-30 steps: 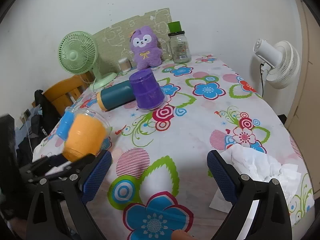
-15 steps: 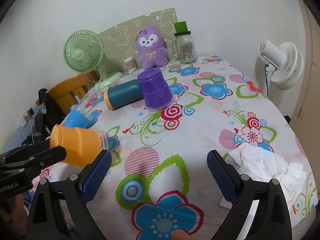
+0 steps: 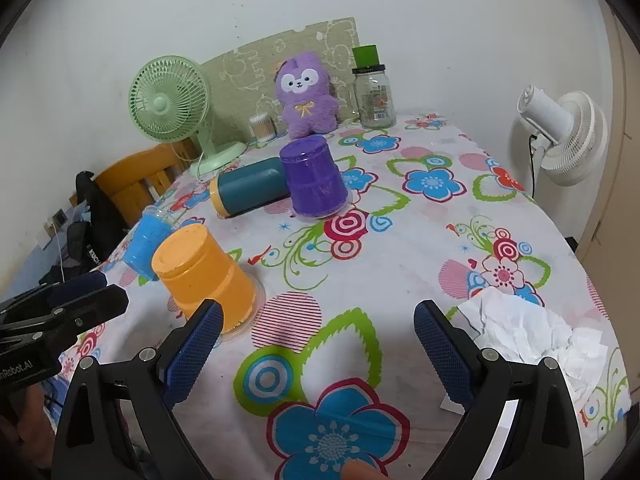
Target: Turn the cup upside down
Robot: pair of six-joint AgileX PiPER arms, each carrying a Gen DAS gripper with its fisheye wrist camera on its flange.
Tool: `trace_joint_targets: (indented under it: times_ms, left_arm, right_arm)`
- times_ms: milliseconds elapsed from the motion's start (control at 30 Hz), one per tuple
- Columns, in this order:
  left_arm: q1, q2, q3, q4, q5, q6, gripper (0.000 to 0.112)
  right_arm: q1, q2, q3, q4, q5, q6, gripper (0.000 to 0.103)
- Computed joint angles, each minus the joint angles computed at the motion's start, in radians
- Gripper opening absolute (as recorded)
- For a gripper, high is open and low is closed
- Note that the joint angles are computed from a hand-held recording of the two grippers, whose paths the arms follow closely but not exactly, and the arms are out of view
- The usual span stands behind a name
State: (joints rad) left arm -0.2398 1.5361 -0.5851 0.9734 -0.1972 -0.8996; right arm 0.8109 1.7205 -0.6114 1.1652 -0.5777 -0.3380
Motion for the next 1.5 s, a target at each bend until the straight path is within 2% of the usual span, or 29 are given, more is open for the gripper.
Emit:
trace_joint_targets:
  times_ms: [233, 467, 667, 867, 1033, 1233, 1500]
  left_arm:
    - [0.029, -0.014, 0.007, -0.030, -0.017, 0.031, 0.075]
    - [0.065, -0.036, 0.013, -0.002, -0.028, 0.008, 0.083]
    - [0.091, -0.064, 0.025, 0.000, -0.036, 0.001, 0.092]
    - [0.121, -0.099, 0.049, -0.038, -0.064, 0.037, 0.096]
    - [0.160, -0.122, 0.064, -0.011, -0.093, 0.014, 0.098]
    - [0.206, -0.158, 0.087, -0.023, -0.124, 0.034, 0.099]
    - [0.281, -0.201, 0.116, -0.004, -0.183, 0.030, 0.102]
  right_arm:
    - [0.029, -0.005, -0.052, 0.112, -0.014, -0.145, 0.098]
    - [0.055, -0.014, -0.104, 0.206, -0.024, -0.273, 0.098]
    - [0.097, -0.024, -0.153, 0.312, -0.068, -0.404, 0.098]
    - [0.149, -0.025, -0.218, 0.420, -0.147, -0.552, 0.098]
    - [0.188, -0.014, -0.279, 0.492, -0.220, -0.662, 0.098]
    - [0.218, -0.014, -0.316, 0.514, -0.278, -0.703, 0.102]
    - [0.255, -0.009, -0.363, 0.515, -0.337, -0.745, 0.102]
